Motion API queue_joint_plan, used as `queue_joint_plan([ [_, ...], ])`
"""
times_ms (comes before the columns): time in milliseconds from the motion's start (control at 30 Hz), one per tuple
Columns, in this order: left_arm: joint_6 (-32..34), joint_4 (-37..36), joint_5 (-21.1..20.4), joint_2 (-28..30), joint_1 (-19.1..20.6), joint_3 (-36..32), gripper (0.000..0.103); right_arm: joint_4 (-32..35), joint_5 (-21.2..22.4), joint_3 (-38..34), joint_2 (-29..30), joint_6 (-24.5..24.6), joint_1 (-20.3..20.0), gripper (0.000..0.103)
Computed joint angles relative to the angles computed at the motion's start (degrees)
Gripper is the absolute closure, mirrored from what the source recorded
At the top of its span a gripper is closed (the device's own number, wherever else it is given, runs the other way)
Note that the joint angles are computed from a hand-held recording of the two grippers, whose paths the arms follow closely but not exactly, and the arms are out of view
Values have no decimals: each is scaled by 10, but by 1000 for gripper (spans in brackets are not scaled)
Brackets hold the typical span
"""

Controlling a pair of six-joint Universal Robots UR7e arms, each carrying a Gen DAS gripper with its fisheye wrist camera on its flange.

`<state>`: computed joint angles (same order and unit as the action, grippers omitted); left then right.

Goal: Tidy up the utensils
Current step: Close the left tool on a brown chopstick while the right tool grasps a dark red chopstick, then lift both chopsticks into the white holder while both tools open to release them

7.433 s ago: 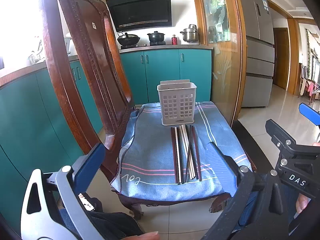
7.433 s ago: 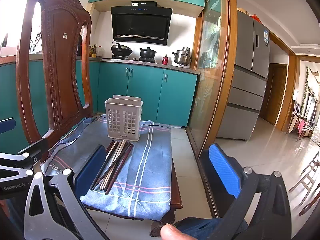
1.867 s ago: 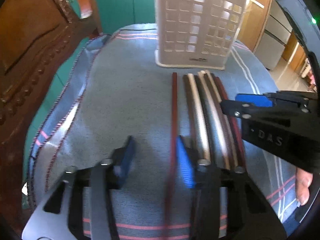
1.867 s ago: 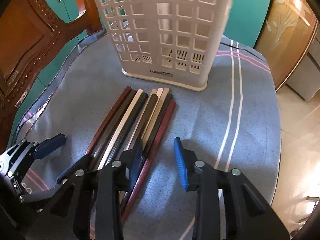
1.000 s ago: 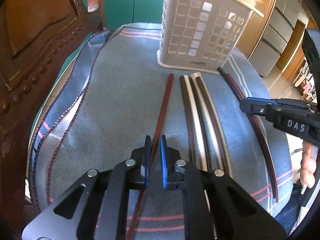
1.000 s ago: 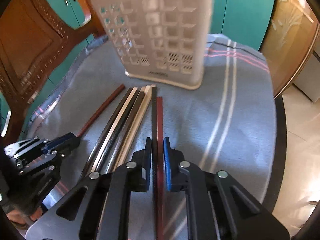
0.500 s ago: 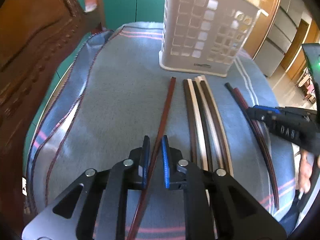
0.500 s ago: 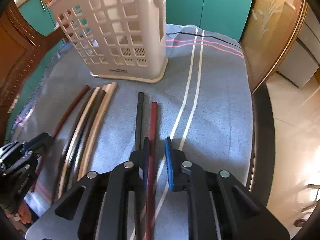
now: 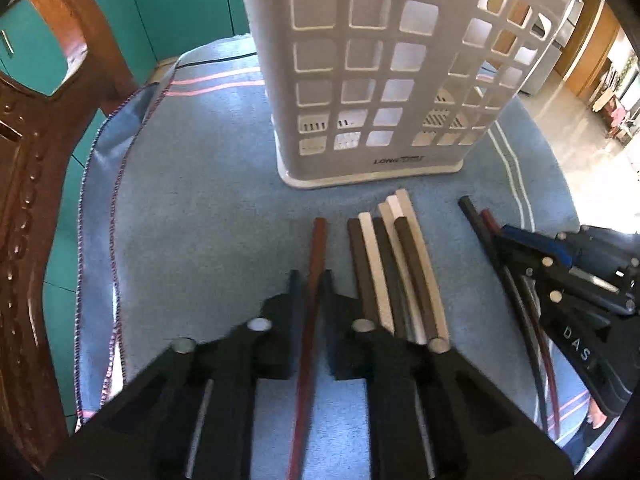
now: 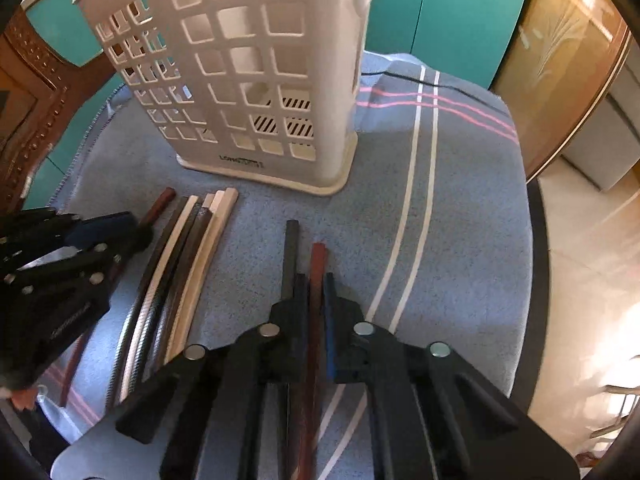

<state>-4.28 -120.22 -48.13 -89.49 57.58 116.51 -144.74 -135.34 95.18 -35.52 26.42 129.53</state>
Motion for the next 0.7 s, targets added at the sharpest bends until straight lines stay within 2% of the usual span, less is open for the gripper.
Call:
queue_joint_plan([
  [100,-12,-10,-18,-25,-7,10,96,-40,13,21,-14,-16,-1,96],
  [200,-14,-9,-22,-74,-35,25,96,-86,21,58,-47,-31,4,96],
  [367,-25,26,-8,-189,-121,39,96,-179,43,109,-109,-55,54,96],
  [467,-36,39,17,-230,-171,31,96,-207,41,127,-139,-59,87,96],
  [567,-49,39,40,-256,-216,23,96,-223,23,120,-154,-70,118,96],
  [700,-8,-47,56,-228,-236,-10,96,-269,4,88,-151,-103,145,96],
])
